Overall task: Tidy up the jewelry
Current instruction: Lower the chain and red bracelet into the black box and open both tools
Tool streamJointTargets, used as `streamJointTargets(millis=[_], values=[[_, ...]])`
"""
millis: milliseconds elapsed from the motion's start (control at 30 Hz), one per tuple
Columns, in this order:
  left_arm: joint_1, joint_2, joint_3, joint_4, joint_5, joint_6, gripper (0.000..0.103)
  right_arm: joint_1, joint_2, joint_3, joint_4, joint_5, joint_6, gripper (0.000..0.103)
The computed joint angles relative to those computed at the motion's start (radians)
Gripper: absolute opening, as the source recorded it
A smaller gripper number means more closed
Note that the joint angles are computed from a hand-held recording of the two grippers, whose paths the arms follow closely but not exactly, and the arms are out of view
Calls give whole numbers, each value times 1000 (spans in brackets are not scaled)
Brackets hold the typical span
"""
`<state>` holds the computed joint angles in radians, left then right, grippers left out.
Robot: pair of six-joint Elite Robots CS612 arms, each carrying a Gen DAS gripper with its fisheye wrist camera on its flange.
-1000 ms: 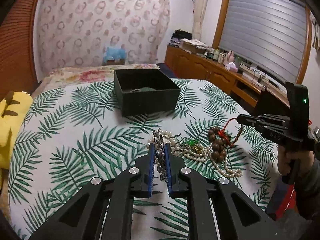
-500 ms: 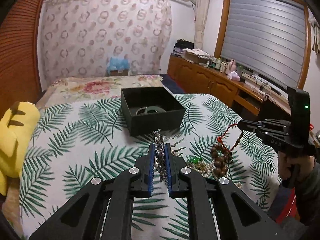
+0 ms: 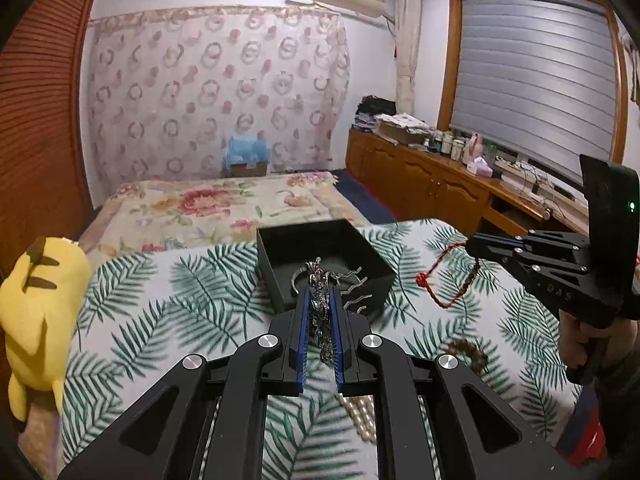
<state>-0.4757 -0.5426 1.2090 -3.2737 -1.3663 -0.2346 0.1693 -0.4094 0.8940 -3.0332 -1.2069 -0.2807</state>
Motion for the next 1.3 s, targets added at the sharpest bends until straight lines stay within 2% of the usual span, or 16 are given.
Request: streamJointTargets(millis=[267, 633, 1100, 1300], values=[[17, 42, -103, 58, 3, 9, 9, 9, 78, -178, 67, -10, 37, 4], [33, 137, -291, 260, -29, -8, 9, 22, 172, -368, 203, -30, 28, 4], [33, 153, -338, 318, -33, -5, 9, 36, 268, -554, 371, -14, 38, 4], [32, 127, -292, 263, -20, -4, 14, 39, 274, -560, 380, -4, 28, 4]])
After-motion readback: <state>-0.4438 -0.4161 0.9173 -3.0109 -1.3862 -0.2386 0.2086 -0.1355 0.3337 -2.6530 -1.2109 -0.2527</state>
